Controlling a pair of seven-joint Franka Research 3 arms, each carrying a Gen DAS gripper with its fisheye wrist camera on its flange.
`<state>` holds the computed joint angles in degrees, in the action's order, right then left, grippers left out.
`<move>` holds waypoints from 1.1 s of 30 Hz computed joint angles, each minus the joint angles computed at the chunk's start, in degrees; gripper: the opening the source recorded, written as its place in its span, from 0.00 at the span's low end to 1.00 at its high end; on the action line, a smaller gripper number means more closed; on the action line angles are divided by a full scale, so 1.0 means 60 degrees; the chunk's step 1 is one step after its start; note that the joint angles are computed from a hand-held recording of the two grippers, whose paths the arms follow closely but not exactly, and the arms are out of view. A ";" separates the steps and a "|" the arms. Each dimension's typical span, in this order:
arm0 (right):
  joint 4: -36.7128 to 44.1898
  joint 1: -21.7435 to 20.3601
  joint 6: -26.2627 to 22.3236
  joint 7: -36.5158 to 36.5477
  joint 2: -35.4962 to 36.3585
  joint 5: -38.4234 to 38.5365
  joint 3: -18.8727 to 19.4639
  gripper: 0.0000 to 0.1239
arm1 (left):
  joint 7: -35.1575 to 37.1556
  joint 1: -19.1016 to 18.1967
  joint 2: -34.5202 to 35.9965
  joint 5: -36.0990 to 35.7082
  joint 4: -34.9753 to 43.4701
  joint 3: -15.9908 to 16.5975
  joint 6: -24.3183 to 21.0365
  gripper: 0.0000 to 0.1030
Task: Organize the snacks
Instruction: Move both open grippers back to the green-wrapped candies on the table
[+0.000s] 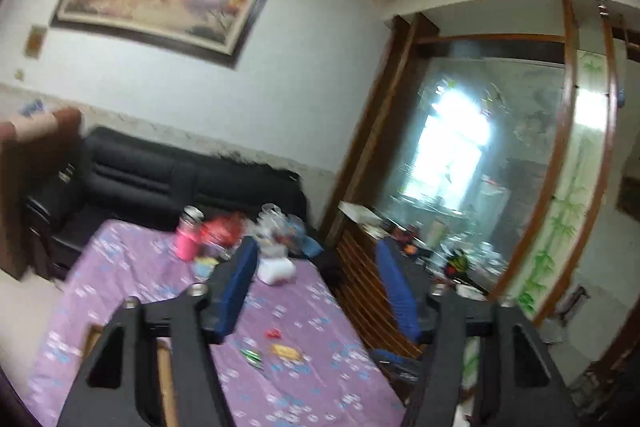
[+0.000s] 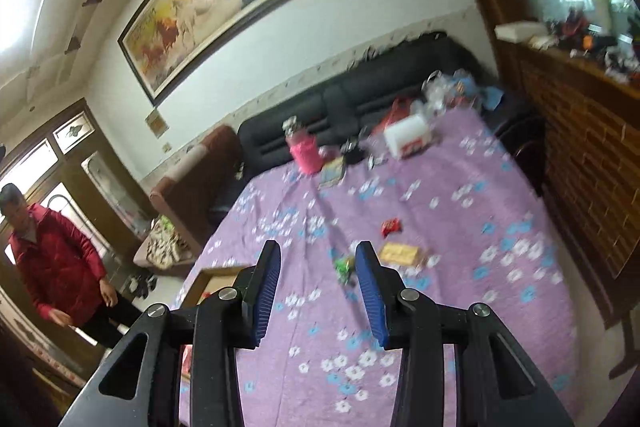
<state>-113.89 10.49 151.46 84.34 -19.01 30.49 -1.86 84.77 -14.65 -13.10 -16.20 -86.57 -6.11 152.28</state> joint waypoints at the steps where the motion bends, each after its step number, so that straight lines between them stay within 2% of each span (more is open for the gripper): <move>1: 0.0107 -0.0117 -0.0001 0.0160 -0.0044 -0.0213 0.0071 0.34 | -0.0174 0.0151 0.0101 0.0322 0.0357 -0.0050 -0.0168 0.63; 3: 0.0468 -0.0403 -0.0005 0.0581 -0.0071 -0.0855 0.0268 0.34 | -0.0534 0.0448 0.0303 0.0989 0.1037 -0.0168 -0.0377 0.64; 6: 0.1105 -0.0724 -0.0169 0.1203 0.0014 -0.1758 0.0501 0.34 | -0.1329 0.0958 0.0813 0.2770 0.2373 -0.0565 -0.1046 0.68; 8: 0.1784 -0.0878 -0.0361 0.1537 0.0244 -0.2346 0.0591 0.34 | -0.1458 0.1079 0.1217 0.3861 0.3272 -0.0779 -0.1781 0.77; 9: 0.2209 -0.0911 -0.0531 0.1638 0.0419 -0.2593 0.0612 0.35 | -0.1472 0.1086 0.1246 0.4181 0.3344 -0.0820 -0.1957 0.79; 10: 0.2582 -0.0917 -0.0701 0.1724 0.0592 -0.2779 0.0615 0.42 | -0.1428 0.1077 0.1244 0.4394 0.3279 -0.0842 -0.2125 0.80; 12: 0.3179 -0.0876 -0.0894 0.1842 0.0989 -0.3012 0.0597 0.52 | -0.0977 0.0995 0.1027 0.3873 0.2678 -0.0690 -0.2127 0.81; 18: 0.2699 -0.0553 -0.1111 0.1808 0.1660 -0.2648 0.0427 0.52 | 0.0669 0.0418 0.0270 0.1231 -0.0742 -0.0160 -0.1256 0.81; 21: 0.2228 -0.0428 -0.1072 0.1710 0.2206 -0.2324 0.0398 0.52 | 0.1302 0.0053 0.0502 -0.0433 -0.2123 0.0041 -0.1037 0.81; 23: 0.2140 -0.0384 -0.1071 0.1640 0.2654 -0.2204 0.0386 0.52 | 0.1612 -0.0035 0.0769 -0.1135 -0.2721 -0.0008 -0.0850 0.81; 26: 0.2430 -0.0319 -0.1305 0.1623 0.3559 -0.2273 0.0410 0.50 | 0.1298 0.0073 0.1327 -0.0830 -0.3492 -0.0411 -0.0203 0.81; 28: 0.2978 -0.0252 -0.1677 0.1565 0.4291 -0.2389 0.0442 0.43 | 0.0730 0.0164 0.1733 -0.0150 -0.3834 -0.0654 -0.0013 0.81; 29: 0.3187 -0.0230 -0.1789 0.1502 0.4553 -0.2356 0.0460 0.42 | 0.0503 0.0203 0.1935 0.0051 -0.3833 -0.0723 -0.0044 0.81; 33: 0.4822 -0.0043 -0.2439 0.1565 0.6104 -0.2593 0.0492 0.36 | 0.0889 0.0417 0.2365 -0.0669 -0.4155 -0.0864 -0.0031 0.81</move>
<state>-84.96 10.23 136.82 93.73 17.61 14.93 1.09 90.11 -12.15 1.09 -20.22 -111.50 -11.29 152.09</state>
